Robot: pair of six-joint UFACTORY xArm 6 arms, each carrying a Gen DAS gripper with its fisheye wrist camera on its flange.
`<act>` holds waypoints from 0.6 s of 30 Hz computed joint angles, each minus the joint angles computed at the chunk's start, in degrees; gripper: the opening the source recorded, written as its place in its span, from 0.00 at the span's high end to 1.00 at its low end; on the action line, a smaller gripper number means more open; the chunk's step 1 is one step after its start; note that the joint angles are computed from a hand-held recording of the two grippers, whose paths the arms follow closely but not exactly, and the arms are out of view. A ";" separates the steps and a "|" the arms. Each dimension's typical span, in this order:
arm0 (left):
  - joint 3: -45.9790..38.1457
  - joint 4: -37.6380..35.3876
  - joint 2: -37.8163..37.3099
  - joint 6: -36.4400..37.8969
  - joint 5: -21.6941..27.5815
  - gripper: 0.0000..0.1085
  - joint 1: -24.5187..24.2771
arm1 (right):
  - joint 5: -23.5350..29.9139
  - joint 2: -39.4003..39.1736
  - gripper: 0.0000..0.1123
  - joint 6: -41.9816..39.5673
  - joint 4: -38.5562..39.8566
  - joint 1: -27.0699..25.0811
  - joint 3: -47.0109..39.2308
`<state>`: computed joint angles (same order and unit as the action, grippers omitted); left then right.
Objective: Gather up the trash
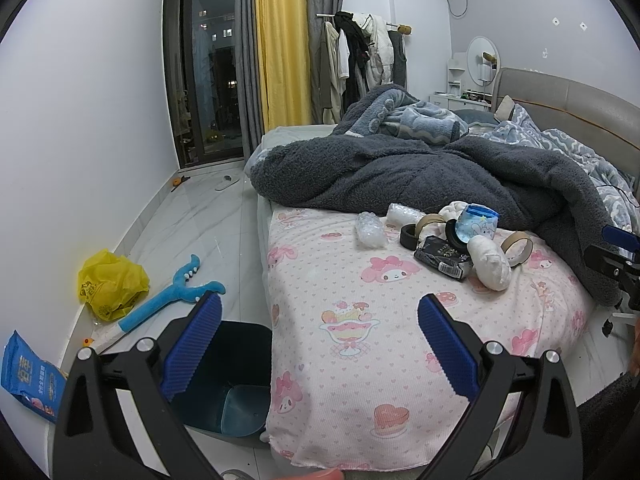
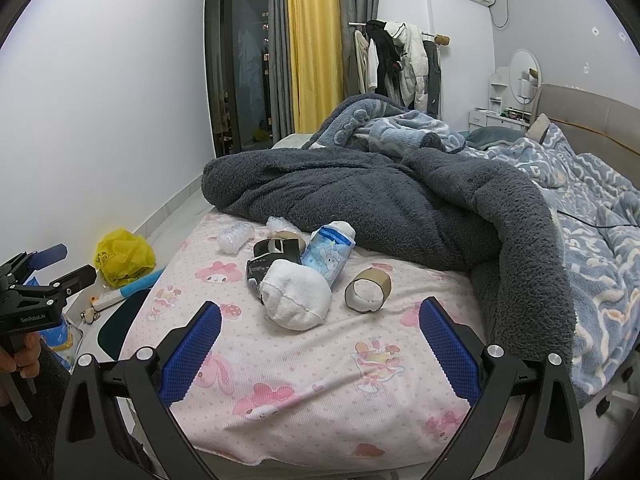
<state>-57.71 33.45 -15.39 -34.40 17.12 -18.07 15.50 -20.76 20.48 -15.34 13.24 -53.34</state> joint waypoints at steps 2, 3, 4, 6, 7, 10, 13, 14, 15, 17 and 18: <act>-0.02 0.07 0.01 -0.07 0.04 0.08 -0.01 | 0.04 0.03 0.11 -0.03 0.11 0.04 -0.03; -0.02 0.07 0.01 -0.07 0.04 0.08 -0.01 | 0.05 -0.02 0.11 -0.05 0.13 0.03 -0.02; -0.02 0.07 0.01 -0.07 0.04 0.08 -0.01 | 0.06 0.02 0.11 0.01 0.01 0.02 -0.05; -0.02 0.07 0.01 -0.07 0.04 0.08 -0.01 | 0.09 0.01 0.11 -0.08 0.11 0.03 -0.04; -0.02 0.07 0.01 -0.07 0.04 0.08 -0.01 | 0.09 0.01 0.11 -0.08 0.11 0.03 -0.04; -0.02 0.07 0.01 -0.07 0.04 0.08 -0.01 | 0.07 -0.07 0.11 -0.25 0.32 0.01 0.00; -0.02 0.07 0.01 -0.07 0.04 0.08 -0.01 | 0.01 -0.02 0.11 -0.16 0.27 0.00 0.02; -0.02 0.00 -0.01 0.02 0.11 0.08 -0.04 | 0.01 -0.02 0.11 -0.14 0.23 0.01 0.02; -0.02 0.00 -0.01 0.02 0.11 0.08 -0.04 | 0.01 -0.02 0.11 -0.14 0.23 0.01 0.02; -0.09 0.27 0.02 -0.32 0.28 0.08 -0.02 | -0.18 -0.06 0.11 -1.27 1.83 0.04 0.15; -0.15 0.42 0.02 -0.51 0.49 0.08 -0.02 | -0.07 0.01 0.11 -1.81 2.49 0.03 -0.03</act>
